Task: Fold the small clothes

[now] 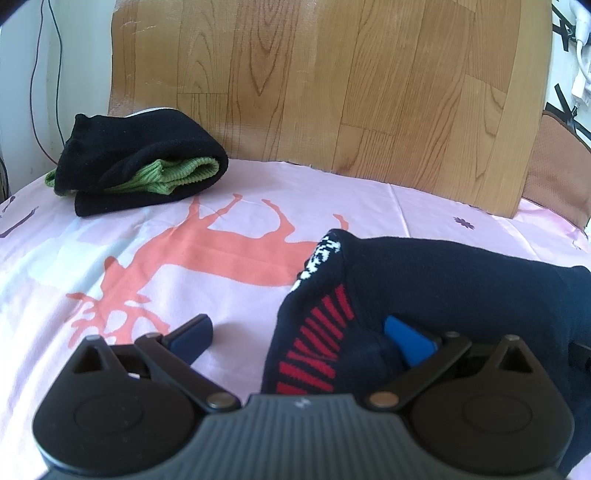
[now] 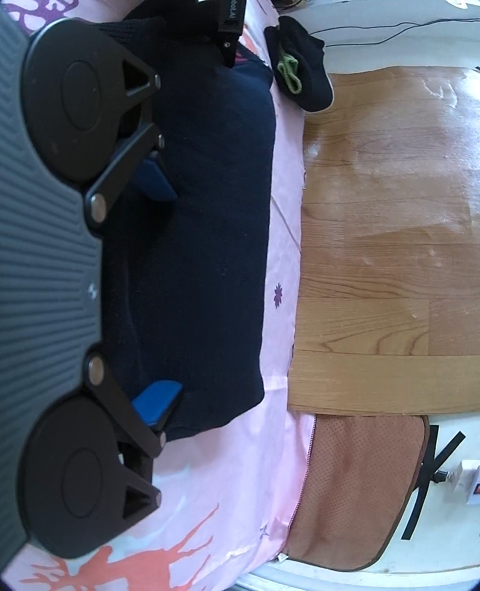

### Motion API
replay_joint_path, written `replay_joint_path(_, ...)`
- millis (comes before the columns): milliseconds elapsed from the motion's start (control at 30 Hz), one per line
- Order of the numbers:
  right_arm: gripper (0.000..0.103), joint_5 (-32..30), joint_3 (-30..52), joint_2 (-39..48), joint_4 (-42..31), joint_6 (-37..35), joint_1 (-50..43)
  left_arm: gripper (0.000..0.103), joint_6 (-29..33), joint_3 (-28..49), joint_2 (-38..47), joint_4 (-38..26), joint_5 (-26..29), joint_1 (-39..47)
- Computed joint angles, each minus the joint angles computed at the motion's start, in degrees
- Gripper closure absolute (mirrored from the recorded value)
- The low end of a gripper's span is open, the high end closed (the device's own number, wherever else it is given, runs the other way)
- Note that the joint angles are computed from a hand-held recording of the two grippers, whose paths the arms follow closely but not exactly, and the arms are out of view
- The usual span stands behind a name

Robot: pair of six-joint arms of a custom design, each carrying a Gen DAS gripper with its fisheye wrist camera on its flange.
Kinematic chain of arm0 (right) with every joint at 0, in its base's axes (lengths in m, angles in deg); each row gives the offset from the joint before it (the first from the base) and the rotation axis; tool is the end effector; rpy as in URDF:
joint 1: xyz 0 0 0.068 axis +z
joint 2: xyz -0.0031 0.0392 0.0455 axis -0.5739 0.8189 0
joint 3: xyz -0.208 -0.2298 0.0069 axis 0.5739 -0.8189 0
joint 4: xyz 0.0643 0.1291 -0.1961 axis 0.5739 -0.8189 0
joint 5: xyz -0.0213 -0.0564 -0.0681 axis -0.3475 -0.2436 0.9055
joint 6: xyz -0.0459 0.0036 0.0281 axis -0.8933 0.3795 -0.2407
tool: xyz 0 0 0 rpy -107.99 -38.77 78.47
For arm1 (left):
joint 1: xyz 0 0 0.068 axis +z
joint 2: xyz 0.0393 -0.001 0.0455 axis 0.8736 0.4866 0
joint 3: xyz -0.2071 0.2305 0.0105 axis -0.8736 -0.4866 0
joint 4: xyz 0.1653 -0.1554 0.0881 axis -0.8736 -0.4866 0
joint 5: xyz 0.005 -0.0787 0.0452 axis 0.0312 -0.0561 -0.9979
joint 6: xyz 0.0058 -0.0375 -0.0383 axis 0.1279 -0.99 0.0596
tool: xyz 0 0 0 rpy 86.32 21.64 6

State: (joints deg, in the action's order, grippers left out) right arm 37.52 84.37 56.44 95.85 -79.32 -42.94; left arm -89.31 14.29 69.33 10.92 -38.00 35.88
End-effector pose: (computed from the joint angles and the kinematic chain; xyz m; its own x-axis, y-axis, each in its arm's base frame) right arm 0.1549 -0.0106 0.1995 -0.4874 -0.0725 -0.8702 -0.2033 0.9786 0.0323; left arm 0.1868 -0.0762 0.2031 -0.6244 -0.1116 -0.7731 -0.0273 0.9923 -0.1212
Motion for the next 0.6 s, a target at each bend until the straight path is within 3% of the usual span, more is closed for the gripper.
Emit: replay_joint_path(600, 0.0, 2.7, -0.4, -0.1, 0.6, -0.1, 1.8, 0.0, -0.1, 0.7, 0.5, -1.4, -1.8, -1.1)
